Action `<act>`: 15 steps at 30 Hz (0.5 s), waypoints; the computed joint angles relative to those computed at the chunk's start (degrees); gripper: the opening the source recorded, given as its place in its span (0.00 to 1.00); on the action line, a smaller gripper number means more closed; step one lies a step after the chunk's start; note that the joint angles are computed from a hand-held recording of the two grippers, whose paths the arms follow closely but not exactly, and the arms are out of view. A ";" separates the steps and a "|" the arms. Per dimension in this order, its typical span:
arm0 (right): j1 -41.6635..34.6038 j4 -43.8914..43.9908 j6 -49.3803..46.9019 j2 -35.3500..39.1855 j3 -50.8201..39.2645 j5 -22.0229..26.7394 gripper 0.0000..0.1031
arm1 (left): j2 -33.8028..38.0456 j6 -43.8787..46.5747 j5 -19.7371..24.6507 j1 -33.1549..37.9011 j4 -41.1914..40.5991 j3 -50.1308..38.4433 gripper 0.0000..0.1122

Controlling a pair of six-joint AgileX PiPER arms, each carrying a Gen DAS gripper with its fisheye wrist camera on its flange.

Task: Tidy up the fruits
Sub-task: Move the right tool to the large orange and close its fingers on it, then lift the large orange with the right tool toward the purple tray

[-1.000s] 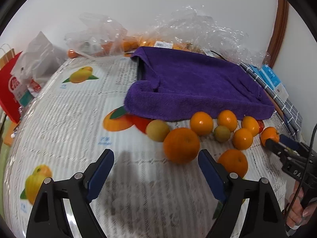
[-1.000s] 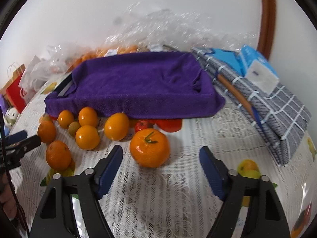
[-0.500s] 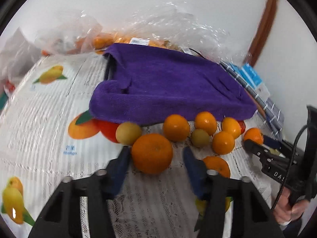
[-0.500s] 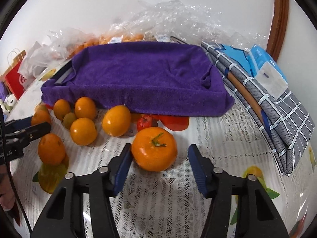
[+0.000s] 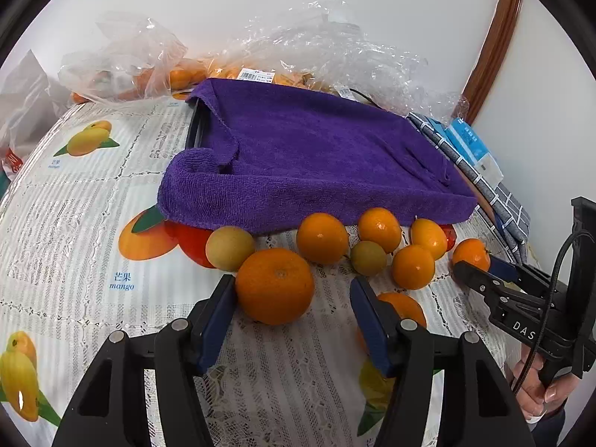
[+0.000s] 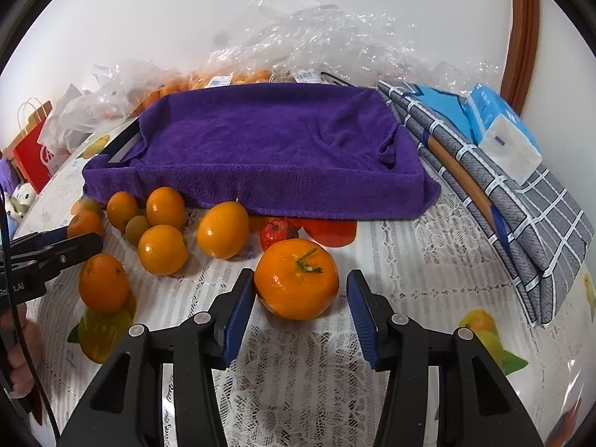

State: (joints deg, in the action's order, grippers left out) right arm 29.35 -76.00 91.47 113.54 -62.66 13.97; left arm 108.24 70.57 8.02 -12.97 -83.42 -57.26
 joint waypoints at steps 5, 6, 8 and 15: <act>-1.15 1.87 -1.06 0.15 0.15 -2.75 0.48 | -0.22 4.65 0.10 0.49 -5.45 0.62 0.46; -1.04 1.85 -1.12 0.15 0.13 -2.73 0.48 | -0.37 6.04 0.16 0.71 -6.90 0.94 0.46; -0.74 2.45 -1.81 0.26 -0.04 -2.23 0.48 | -0.34 6.40 0.14 0.66 -7.38 0.92 0.46; -1.10 -0.35 0.48 -0.08 0.44 -3.28 0.43 | -0.38 12.07 0.50 1.59 -14.66 1.57 0.35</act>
